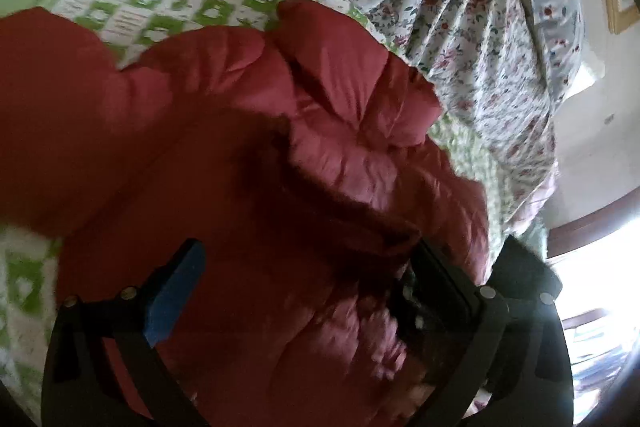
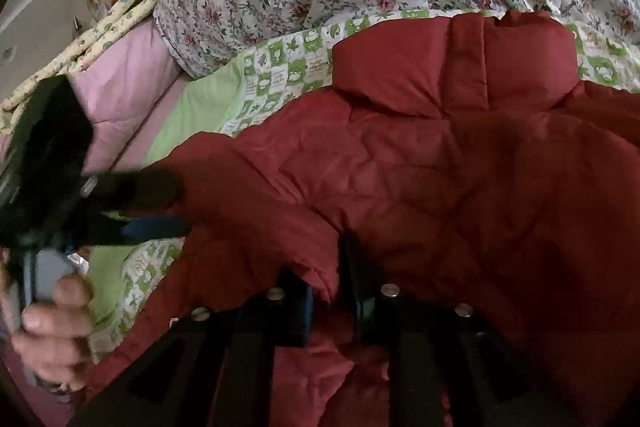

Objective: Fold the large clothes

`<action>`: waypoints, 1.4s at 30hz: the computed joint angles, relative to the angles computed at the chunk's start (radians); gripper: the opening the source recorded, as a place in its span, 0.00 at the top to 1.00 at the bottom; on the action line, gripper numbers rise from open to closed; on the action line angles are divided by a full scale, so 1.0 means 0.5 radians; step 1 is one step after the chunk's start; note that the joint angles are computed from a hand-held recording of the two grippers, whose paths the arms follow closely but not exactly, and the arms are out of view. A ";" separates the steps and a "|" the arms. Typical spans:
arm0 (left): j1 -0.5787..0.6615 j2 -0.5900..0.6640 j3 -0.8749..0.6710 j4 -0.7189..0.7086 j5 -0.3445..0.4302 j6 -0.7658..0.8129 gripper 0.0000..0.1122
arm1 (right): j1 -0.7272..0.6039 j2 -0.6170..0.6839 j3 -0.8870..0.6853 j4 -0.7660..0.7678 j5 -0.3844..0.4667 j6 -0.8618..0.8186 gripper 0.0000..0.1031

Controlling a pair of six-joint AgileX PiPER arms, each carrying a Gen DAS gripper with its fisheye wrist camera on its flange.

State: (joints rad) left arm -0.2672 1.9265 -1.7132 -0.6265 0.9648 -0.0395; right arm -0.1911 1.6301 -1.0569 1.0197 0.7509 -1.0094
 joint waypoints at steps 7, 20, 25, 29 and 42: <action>0.021 0.254 -0.295 -0.205 0.136 0.083 0.47 | -0.009 -0.015 0.021 0.021 0.026 -0.043 0.62; -0.033 -0.073 0.029 0.418 -0.179 0.070 0.85 | -0.623 -0.380 0.148 0.083 0.391 -0.116 0.49; -0.048 -0.211 0.202 0.652 -0.315 0.120 0.85 | -0.779 -0.294 -0.046 -0.063 0.231 0.041 0.48; -0.113 -0.247 0.325 0.800 -0.404 0.082 0.81 | -0.692 -0.007 -0.297 -0.376 0.138 0.350 0.48; -0.269 -0.494 0.440 0.777 -0.550 0.098 0.74 | -0.621 0.092 -0.209 -0.439 -0.035 0.344 0.46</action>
